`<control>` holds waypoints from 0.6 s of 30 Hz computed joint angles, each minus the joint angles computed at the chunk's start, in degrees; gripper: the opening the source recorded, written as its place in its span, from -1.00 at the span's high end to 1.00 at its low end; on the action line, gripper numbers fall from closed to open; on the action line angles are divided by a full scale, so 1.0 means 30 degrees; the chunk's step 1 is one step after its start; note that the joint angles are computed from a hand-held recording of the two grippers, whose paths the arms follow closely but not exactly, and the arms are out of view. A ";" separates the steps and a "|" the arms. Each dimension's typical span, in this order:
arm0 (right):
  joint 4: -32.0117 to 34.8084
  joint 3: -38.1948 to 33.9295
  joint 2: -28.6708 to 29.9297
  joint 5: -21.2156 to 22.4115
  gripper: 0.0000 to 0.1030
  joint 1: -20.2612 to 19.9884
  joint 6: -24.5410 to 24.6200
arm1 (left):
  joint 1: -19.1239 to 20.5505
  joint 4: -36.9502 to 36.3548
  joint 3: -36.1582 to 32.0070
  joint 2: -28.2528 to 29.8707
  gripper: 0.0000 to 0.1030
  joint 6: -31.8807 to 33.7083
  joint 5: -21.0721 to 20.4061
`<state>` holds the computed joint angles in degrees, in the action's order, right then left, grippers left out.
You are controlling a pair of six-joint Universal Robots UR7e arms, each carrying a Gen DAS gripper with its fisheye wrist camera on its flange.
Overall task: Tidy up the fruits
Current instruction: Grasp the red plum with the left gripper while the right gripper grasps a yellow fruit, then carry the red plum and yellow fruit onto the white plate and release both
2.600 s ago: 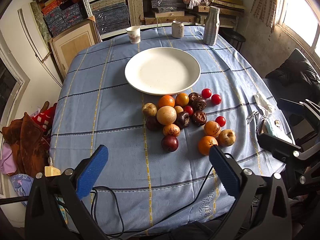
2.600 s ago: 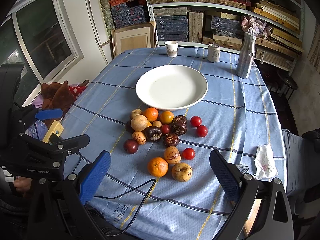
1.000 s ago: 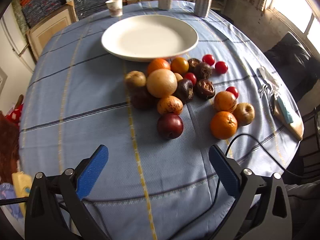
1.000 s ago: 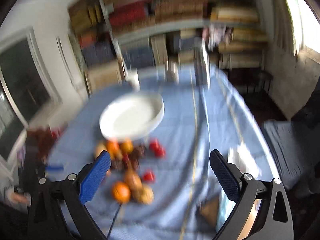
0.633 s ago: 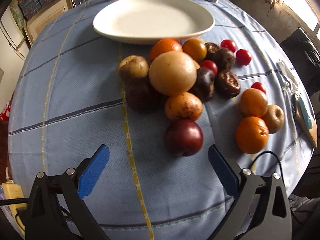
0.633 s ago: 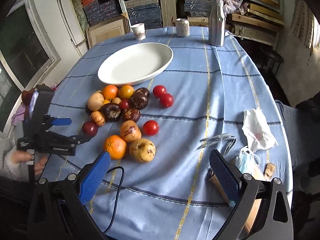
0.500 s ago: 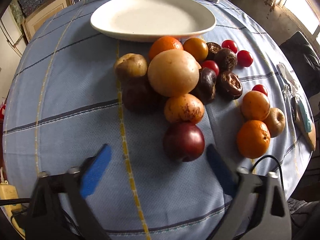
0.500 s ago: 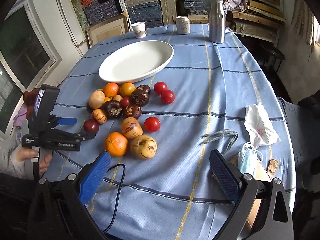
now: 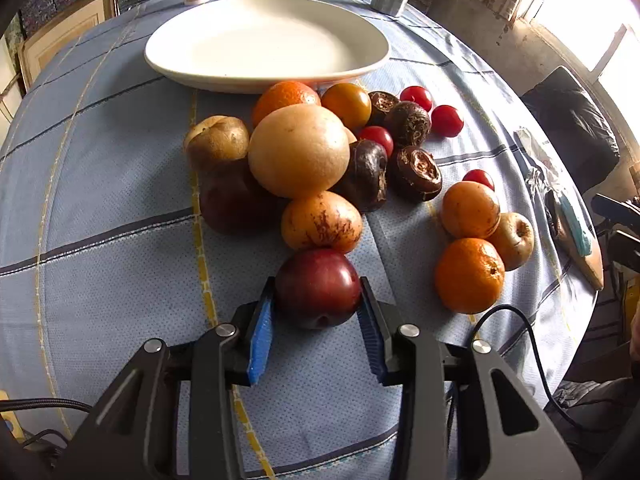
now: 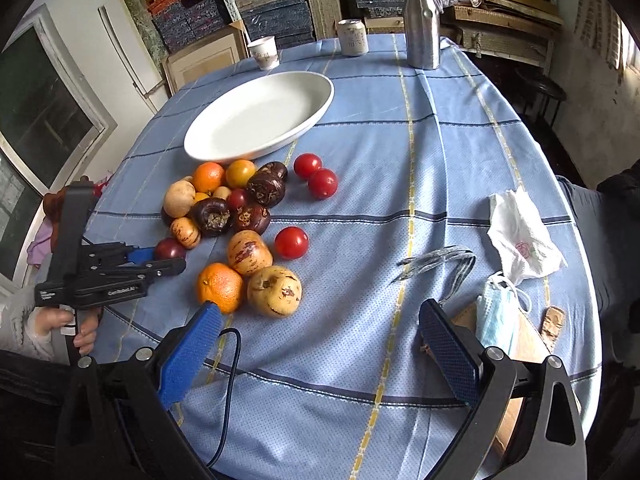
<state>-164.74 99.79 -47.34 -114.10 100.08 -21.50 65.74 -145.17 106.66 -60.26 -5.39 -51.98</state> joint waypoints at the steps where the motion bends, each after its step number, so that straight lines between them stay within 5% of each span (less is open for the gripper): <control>1: 0.0070 -0.0088 0.0143 -0.0013 -0.93 -0.0040 -0.0118 | 0.0020 -0.0077 0.0074 -0.0070 0.26 0.0041 -0.0083; 12: 0.1601 -0.1914 0.2075 0.1319 -0.57 -0.0595 -0.1655 | 0.0053 0.0026 0.0682 -0.0744 0.26 -0.0503 0.0699; 18: 0.2580 -0.2615 0.2715 0.1695 -0.11 -0.0585 -0.2356 | -0.0072 -0.0346 0.0865 -0.0597 0.25 0.0021 0.1068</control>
